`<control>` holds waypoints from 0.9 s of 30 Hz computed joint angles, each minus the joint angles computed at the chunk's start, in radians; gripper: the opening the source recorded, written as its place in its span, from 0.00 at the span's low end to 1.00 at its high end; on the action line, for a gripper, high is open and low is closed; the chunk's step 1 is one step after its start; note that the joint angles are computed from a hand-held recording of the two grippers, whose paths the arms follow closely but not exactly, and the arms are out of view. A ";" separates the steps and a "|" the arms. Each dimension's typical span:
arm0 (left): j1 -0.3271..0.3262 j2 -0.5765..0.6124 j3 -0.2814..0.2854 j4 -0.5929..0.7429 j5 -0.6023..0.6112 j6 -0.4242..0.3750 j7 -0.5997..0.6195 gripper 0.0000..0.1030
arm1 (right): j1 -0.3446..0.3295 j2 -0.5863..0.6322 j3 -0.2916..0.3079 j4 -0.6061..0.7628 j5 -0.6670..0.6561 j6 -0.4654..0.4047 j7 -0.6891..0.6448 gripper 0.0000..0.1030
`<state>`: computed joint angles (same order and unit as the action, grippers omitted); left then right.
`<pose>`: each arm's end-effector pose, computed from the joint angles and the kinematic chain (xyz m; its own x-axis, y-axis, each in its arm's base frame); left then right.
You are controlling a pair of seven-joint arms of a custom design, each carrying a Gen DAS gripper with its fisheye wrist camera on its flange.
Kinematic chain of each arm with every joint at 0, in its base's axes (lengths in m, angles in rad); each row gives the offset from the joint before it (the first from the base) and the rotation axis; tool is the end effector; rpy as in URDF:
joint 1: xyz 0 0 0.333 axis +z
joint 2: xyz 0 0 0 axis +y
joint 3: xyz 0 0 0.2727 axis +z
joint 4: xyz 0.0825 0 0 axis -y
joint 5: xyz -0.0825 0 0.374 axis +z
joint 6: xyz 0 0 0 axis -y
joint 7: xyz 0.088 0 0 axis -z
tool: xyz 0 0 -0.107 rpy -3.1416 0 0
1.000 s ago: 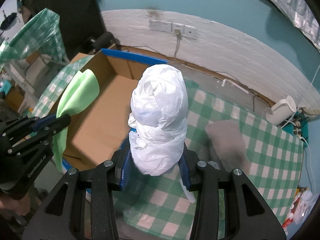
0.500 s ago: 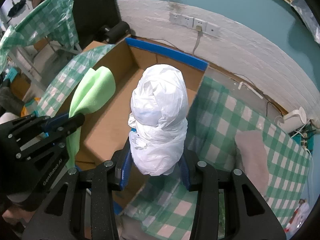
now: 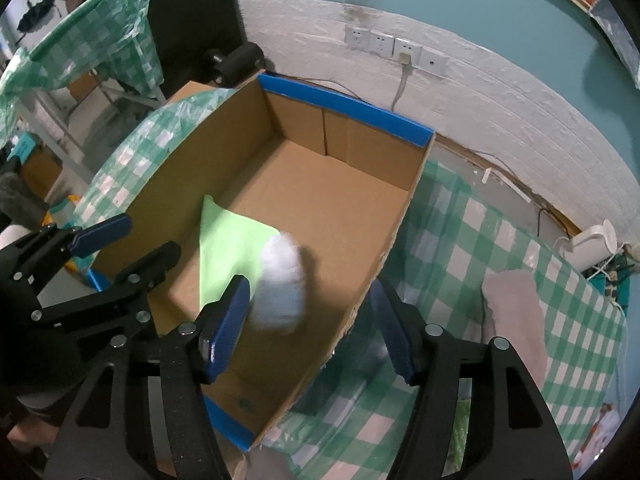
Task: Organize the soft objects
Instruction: 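Open both grippers to drop the bag and cloth into the box, then move the right tool to the green glittery scrubber and grasp it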
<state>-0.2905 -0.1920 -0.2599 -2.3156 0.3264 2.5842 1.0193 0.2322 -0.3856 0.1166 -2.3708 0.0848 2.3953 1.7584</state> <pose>0.4365 -0.2774 0.4291 -0.2237 -0.9723 -0.0680 -0.8379 0.2275 -0.4962 0.4437 0.1645 0.4773 0.1318 -0.9855 -0.1071 -0.9201 -0.0814 -0.3832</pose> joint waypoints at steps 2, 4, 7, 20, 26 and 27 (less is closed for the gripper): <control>-0.002 0.003 0.000 0.003 -0.003 -0.003 0.005 0.50 | -0.004 -0.003 -0.001 -0.002 -0.002 -0.001 0.008 0.63; -0.004 0.004 -0.001 0.005 -0.005 -0.004 0.006 0.50 | -0.006 -0.008 -0.004 -0.005 0.001 -0.001 0.009 0.63; -0.009 0.003 -0.002 0.005 -0.011 0.000 0.013 0.50 | -0.013 -0.026 -0.007 -0.023 -0.001 0.000 0.012 0.63; -0.043 0.004 -0.019 0.003 -0.027 0.029 0.041 0.55 | -0.056 -0.137 -0.028 -0.120 0.005 -0.018 -0.011 0.63; -0.072 0.013 -0.034 0.018 -0.030 0.024 0.061 0.56 | -0.097 -0.218 -0.033 -0.183 -0.011 -0.047 -0.016 0.64; -0.076 0.013 -0.035 0.018 -0.032 0.025 0.063 0.57 | -0.103 -0.232 -0.034 -0.193 -0.014 -0.052 -0.017 0.64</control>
